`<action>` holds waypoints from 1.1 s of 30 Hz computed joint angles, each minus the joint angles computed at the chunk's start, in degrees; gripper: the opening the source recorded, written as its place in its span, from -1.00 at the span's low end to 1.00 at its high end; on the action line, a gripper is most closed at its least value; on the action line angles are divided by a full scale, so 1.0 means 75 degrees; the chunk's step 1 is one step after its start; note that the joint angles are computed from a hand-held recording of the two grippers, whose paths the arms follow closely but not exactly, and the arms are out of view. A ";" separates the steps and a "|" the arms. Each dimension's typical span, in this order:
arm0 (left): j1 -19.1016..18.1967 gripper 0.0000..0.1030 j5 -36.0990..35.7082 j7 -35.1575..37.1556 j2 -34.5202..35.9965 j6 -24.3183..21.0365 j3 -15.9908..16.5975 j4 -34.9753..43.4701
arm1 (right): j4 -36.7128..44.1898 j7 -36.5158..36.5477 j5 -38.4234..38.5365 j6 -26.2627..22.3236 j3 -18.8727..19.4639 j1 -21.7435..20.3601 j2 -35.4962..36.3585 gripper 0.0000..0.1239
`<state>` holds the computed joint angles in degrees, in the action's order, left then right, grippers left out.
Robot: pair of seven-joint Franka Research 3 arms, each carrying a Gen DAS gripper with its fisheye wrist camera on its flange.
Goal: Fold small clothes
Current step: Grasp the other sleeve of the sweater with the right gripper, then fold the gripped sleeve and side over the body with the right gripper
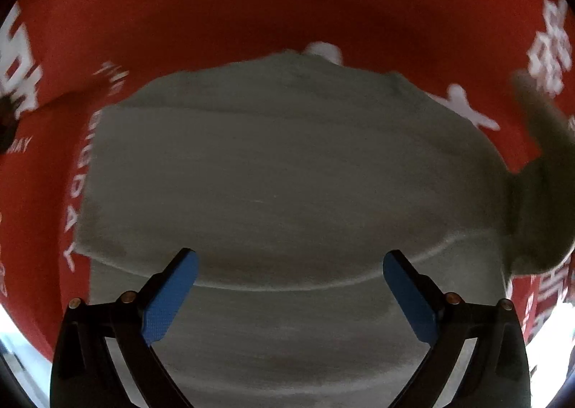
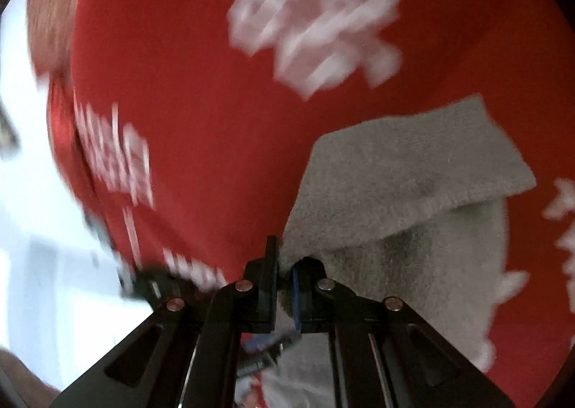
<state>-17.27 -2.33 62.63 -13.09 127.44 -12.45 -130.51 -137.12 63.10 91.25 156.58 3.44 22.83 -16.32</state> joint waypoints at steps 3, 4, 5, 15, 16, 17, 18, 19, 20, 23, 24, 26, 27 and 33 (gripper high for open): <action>0.0151 1.00 0.0044 -0.0254 -0.0253 0.0051 0.0091 -0.0282 | 0.0831 0.1184 -0.1683 -0.0367 0.0321 0.0158 0.1099 -0.89; 0.0139 1.00 0.0091 -0.0327 -0.0335 0.0022 0.0213 -0.0369 | 0.1096 0.1798 -0.2423 -0.0598 0.0409 0.0184 0.1495 -0.89; 0.0213 1.00 0.0128 -0.0484 -0.0151 0.0242 0.0069 -0.0359 | 0.1347 0.2562 -0.3264 -0.0873 0.0496 0.0202 0.1909 -0.89; -0.0012 1.00 -0.1676 0.0815 -0.0285 0.1501 0.0640 -0.1045 | 0.0730 0.5658 -0.5344 0.0276 0.0718 0.0300 0.1769 -0.19; -0.0064 1.00 -0.2088 0.1106 -0.0303 0.1612 0.0754 -0.1095 | 0.0704 0.5977 -0.5455 0.0438 0.0692 0.0288 0.1787 -0.21; -0.0106 1.00 -0.2506 0.1378 -0.0314 0.1696 0.0859 -0.1132 | 0.0773 0.6100 -0.5315 0.0638 0.0663 0.0297 0.1874 -0.38; -0.0134 1.00 -0.2923 0.1627 -0.0321 0.1762 0.0954 -0.1165 | 0.0808 0.6042 -0.5119 0.0761 0.0651 0.0320 0.1905 -0.52; -0.0163 1.00 -0.3410 0.1902 -0.0317 0.1801 0.1069 -0.1192 | 0.0883 0.5895 -0.4958 0.0862 0.0644 0.0340 0.1975 -0.74; -0.0169 1.00 -0.3848 0.2153 -0.0305 0.1814 0.1156 -0.1206 | 0.1137 0.5650 -0.4936 0.0885 0.0648 0.0354 0.2142 -0.78; -0.0142 1.00 -0.5367 0.3073 -0.0279 0.1766 0.1437 -0.1280 | 0.1929 0.4439 -0.4949 0.0533 0.0791 0.0385 0.2567 -0.80; -0.0102 1.00 -0.5785 0.3306 -0.0226 0.1725 0.1479 -0.1275 | 0.2242 0.3908 -0.4797 0.0282 0.0882 0.0402 0.2736 -0.80; -0.0046 1.00 -0.6974 0.3950 -0.0086 0.1509 0.1662 -0.1279 | 0.2720 0.3194 -0.4654 -0.0254 0.1029 0.0426 0.3024 -0.79; 0.0014 1.00 -0.7358 0.4146 -0.0030 0.1406 0.1678 -0.1279 | 0.2848 0.2993 -0.4636 -0.0520 0.1077 0.0426 0.3103 -0.78; 0.0463 1.00 -0.7755 0.4448 0.0331 0.1238 0.1175 -0.1044 | 0.3076 0.3807 -0.6000 -0.1685 0.1164 0.0704 0.3327 -0.25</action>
